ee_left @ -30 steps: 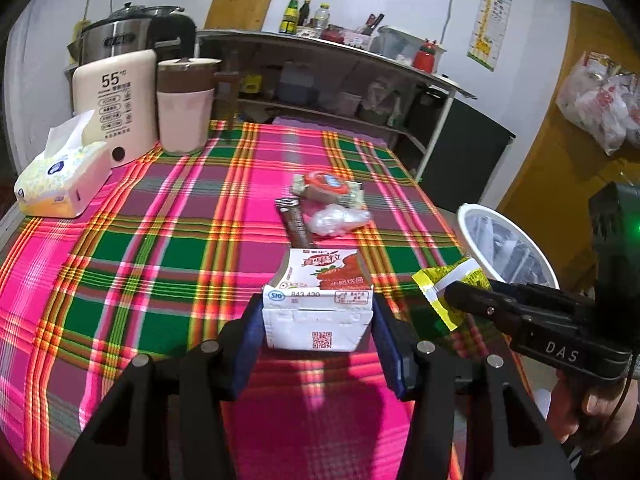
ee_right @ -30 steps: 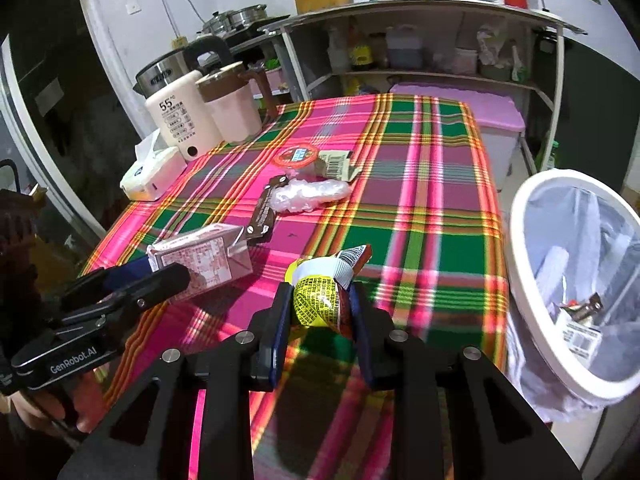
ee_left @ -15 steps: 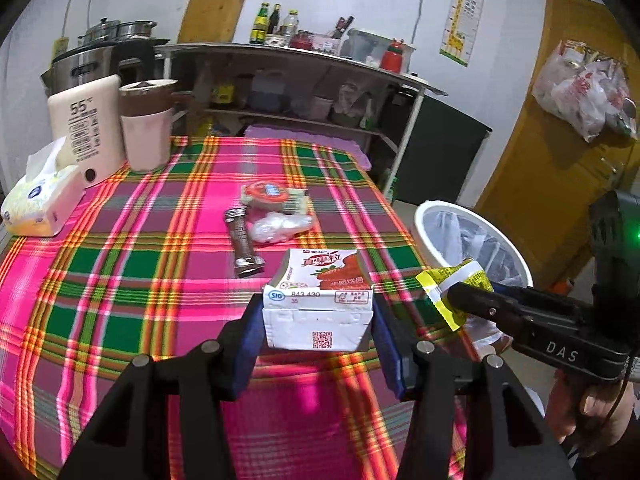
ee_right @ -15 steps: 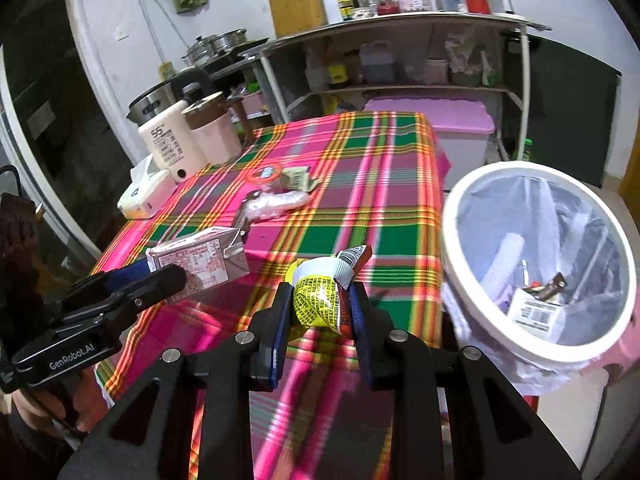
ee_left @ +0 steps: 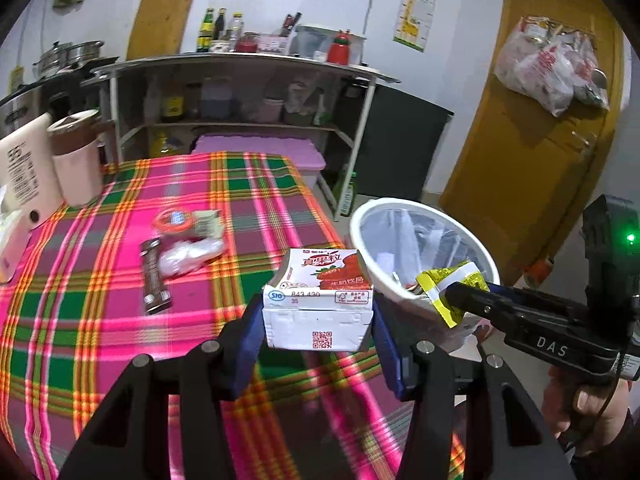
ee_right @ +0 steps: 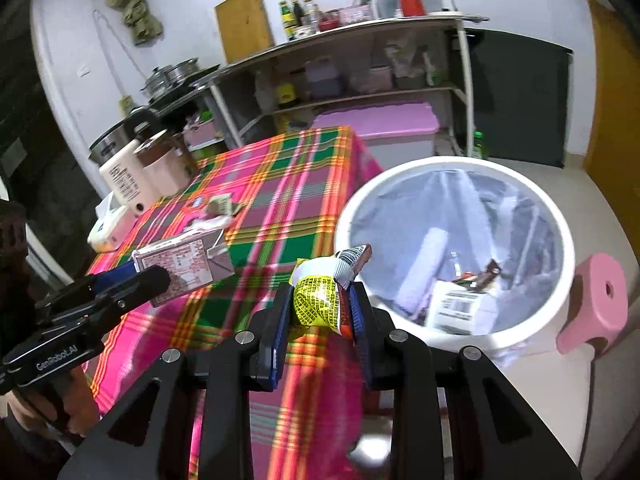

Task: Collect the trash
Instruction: 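Carry the milk carton and yellow wrapper over the white bin, then open both tools to drop the carton and wrapper into the bin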

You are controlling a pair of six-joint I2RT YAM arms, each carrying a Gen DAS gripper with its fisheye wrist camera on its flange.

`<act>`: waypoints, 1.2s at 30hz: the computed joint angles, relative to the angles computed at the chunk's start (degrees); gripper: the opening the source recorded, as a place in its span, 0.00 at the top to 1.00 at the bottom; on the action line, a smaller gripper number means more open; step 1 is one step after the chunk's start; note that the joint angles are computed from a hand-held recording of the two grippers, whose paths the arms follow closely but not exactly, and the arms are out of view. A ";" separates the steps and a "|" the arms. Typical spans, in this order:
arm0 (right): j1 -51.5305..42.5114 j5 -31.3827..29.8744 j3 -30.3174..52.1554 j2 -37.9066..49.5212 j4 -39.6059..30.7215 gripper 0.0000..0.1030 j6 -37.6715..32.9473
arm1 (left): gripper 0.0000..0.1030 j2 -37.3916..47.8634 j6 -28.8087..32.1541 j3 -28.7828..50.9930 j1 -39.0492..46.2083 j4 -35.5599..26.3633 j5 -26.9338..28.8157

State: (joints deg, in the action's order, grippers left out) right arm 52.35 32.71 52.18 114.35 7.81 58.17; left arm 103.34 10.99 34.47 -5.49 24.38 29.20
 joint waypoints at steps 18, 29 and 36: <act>-4.32 0.38 -11.05 -4.98 2.32 0.71 4.75 | 0.48 5.25 -3.05 7.92 -11.76 -1.38 -3.62; -7.88 -1.21 -12.58 -4.84 2.42 0.70 3.81 | 0.48 10.01 -2.90 13.66 -16.73 -3.22 -5.01; -8.89 -1.93 -12.62 -4.05 1.62 0.66 3.67 | 0.47 12.59 -2.76 17.19 -17.85 -5.94 -5.11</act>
